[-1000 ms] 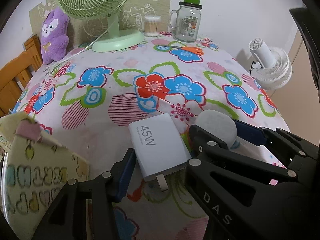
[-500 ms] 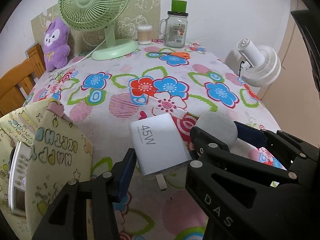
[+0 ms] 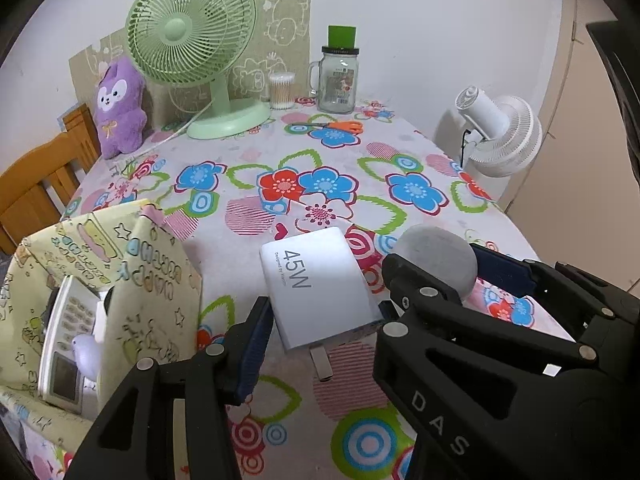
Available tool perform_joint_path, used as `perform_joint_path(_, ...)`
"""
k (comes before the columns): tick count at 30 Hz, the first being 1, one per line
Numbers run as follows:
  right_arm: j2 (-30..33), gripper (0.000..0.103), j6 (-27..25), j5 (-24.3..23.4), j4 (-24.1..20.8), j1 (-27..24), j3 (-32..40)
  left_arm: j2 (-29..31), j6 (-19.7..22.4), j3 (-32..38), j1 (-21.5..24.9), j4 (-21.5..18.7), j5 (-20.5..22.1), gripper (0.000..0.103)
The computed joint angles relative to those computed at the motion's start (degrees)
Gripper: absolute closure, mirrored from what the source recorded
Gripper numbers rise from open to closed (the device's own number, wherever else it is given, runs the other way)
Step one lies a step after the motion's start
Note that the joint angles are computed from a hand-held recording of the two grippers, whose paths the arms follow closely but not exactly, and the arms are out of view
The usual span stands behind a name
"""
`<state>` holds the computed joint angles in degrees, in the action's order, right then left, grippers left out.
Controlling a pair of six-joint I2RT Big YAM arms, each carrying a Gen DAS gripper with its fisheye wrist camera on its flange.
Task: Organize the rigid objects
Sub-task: 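Lift the white puck with the right tool and carry it toward the yellow box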
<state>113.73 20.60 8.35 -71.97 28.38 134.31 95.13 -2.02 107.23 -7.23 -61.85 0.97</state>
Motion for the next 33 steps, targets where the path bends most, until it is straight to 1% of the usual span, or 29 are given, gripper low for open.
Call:
perform_joint_path(6,-2.2,0.045,0.7,1.7,-0.4,0.8,-1.4,-2.4,0.2,-1.3,0.0,-0.2,0.5,0.048)
perform_joint_path(14,-5.3,0.045,2.4,3.4,-0.1,2.1,-4.1,-5.2,1.3,-3.0,0.1,-0.6,1.0,0.049)
perform_joint_path(18,-6.2,0.045,3.3,4.3,-0.4,2.9,-4.3,-6.5,1.9,-3.5,0.5,-0.9,1.3,0.049)
perform_joint_path(27,-5.7,0.045,4.0,6.4,-3.0,4.9,-0.5,-8.6,3.2,-3.6,2.0,-1.6,3.2,0.049)
perform_joint_path(33,-4.0,0.045,4.2,7.4,-4.8,6.1,3.8,-9.2,4.0,-3.0,3.5,-2.0,4.1,0.049)
